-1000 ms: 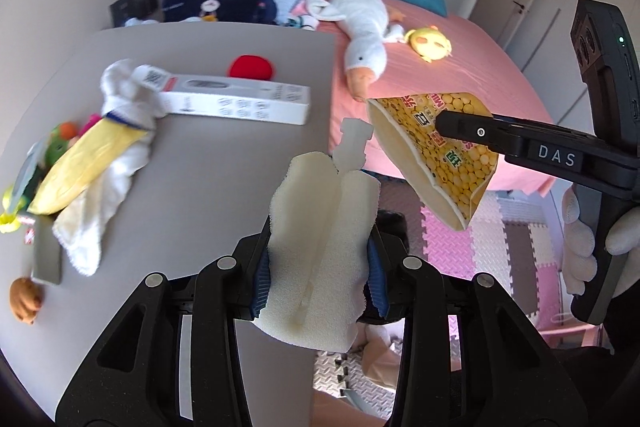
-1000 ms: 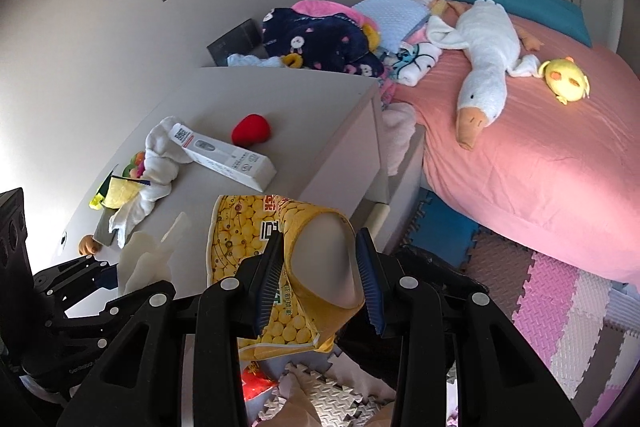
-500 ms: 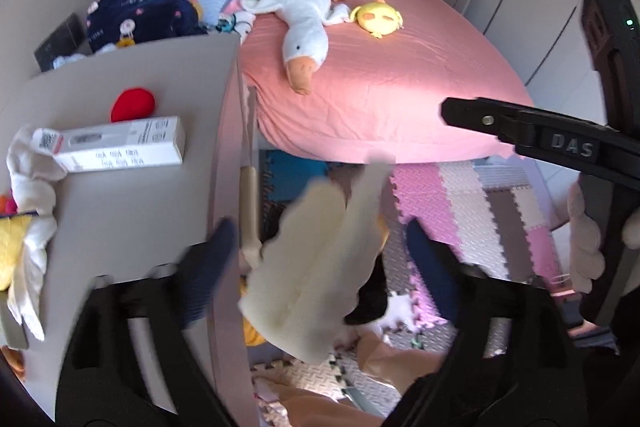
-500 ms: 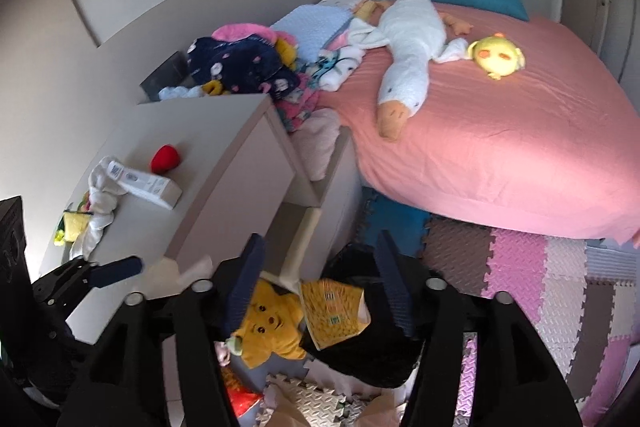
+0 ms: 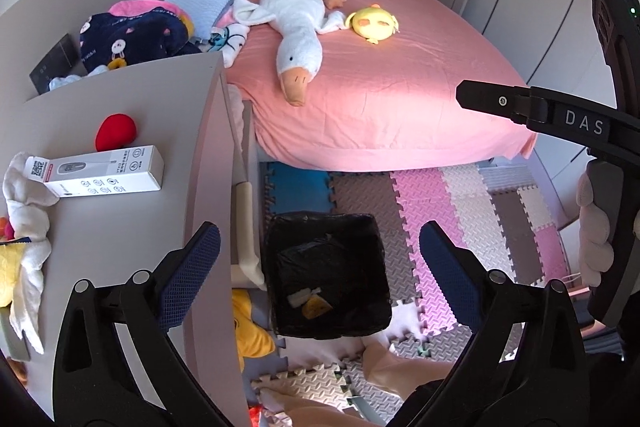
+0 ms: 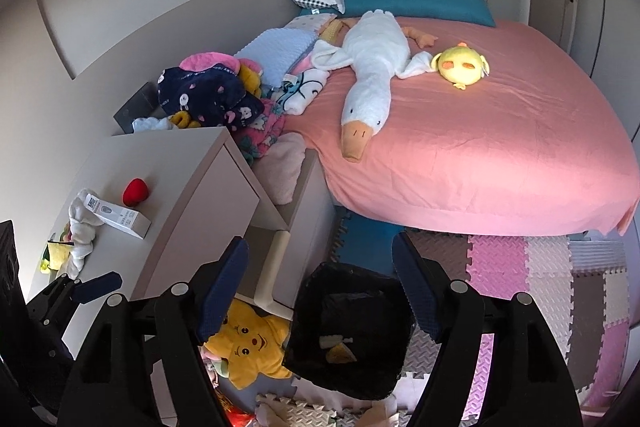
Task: Collect trash
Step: 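Open left tool over black bin while right tool drops snack bag in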
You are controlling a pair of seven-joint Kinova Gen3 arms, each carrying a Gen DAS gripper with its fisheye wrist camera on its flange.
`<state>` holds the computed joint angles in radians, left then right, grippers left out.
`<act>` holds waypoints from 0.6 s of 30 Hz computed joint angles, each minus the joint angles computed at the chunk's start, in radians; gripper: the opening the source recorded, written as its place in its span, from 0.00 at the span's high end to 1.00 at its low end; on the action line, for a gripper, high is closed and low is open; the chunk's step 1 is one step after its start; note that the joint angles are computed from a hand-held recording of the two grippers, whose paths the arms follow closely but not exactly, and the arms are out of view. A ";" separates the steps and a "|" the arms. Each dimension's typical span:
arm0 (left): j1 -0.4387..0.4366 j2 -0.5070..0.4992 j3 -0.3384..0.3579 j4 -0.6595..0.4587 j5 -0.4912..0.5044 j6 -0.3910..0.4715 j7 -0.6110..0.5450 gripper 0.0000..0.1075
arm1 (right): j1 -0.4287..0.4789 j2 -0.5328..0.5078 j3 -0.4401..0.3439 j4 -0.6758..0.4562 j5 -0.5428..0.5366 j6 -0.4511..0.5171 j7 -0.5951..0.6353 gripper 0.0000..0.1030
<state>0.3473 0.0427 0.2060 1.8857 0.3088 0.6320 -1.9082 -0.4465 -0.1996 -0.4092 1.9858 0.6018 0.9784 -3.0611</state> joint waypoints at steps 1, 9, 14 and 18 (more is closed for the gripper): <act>-0.002 -0.005 -0.002 0.005 0.003 -0.001 -0.002 0.10 | -0.001 0.003 -0.002 -0.003 0.003 -0.002 0.000 0.28; -0.023 -0.045 -0.026 0.046 -0.006 -0.028 0.037 0.10 | -0.038 0.044 -0.018 -0.024 0.057 -0.021 -0.001 0.28; -0.049 -0.082 -0.049 0.084 -0.005 -0.038 0.054 0.10 | -0.083 0.087 0.002 -0.051 0.079 -0.041 0.018 0.27; -0.077 -0.107 -0.071 0.111 -0.014 -0.036 0.077 0.10 | -0.119 0.128 0.028 -0.084 0.079 -0.070 0.059 0.27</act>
<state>0.2703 -0.0642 0.1350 1.9968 0.2946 0.5960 -1.8310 -0.5657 -0.0715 -0.3808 1.9023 0.6806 0.9083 -3.0025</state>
